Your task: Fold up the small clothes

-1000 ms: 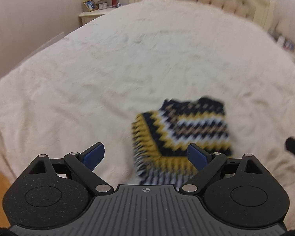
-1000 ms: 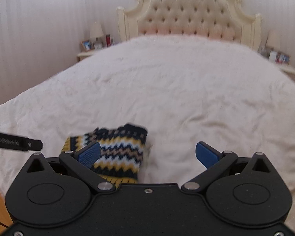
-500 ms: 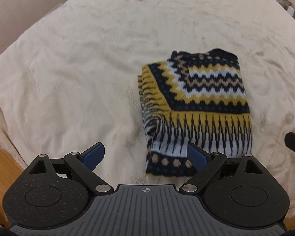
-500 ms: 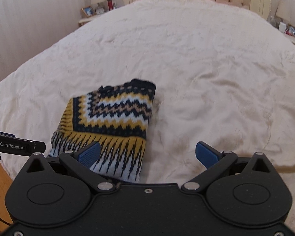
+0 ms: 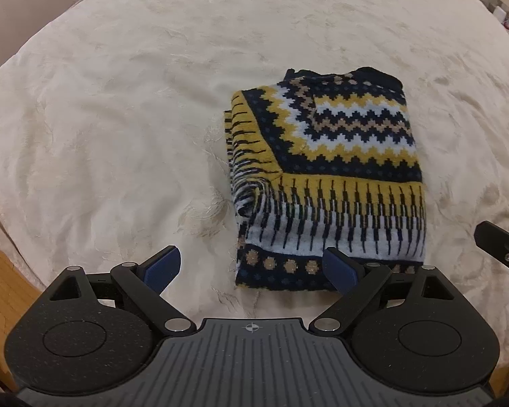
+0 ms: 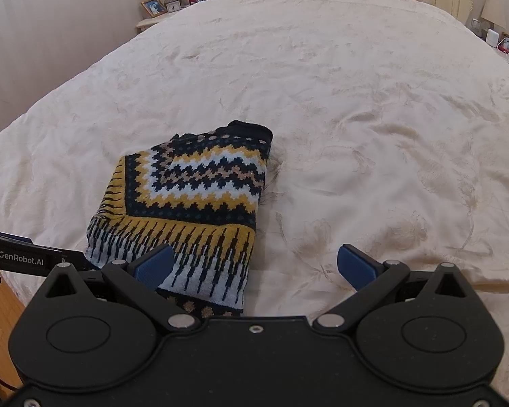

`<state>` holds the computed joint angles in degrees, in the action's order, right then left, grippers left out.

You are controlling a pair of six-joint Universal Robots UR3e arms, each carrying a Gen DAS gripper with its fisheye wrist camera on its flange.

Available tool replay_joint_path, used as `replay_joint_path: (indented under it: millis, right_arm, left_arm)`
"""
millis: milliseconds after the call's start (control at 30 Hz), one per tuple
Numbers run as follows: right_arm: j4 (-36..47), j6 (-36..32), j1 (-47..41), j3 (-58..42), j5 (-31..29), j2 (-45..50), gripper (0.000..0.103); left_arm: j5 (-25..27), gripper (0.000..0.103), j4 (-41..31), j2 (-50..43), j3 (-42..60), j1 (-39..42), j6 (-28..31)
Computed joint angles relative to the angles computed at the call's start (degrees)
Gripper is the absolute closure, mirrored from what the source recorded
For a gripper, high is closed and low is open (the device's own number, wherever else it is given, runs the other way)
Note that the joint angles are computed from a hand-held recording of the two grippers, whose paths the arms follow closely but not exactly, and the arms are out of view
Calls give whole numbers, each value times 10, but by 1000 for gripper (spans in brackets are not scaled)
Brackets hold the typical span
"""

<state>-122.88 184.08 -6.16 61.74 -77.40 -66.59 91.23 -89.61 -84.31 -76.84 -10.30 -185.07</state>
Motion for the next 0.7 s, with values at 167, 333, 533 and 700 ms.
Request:
replay_joint_path:
  millis: [167, 333, 533, 700]
  right_arm:
    - [8, -1, -1, -9, 4, 5, 1]
    - [10, -2, -1, -12, 5, 6, 1]
    - [11, 2, 2, -17, 4, 10, 1]
    - [15, 4, 5, -26, 6, 14, 1]
  left_arm:
    - [-2, 12, -2, -3, 3, -1, -1]
    - [-2, 12, -3, -5, 7, -3, 0]
    - [-2, 12, -7, -4, 11, -2, 3]
    - [-1, 12, -14, -5, 17, -2, 2]
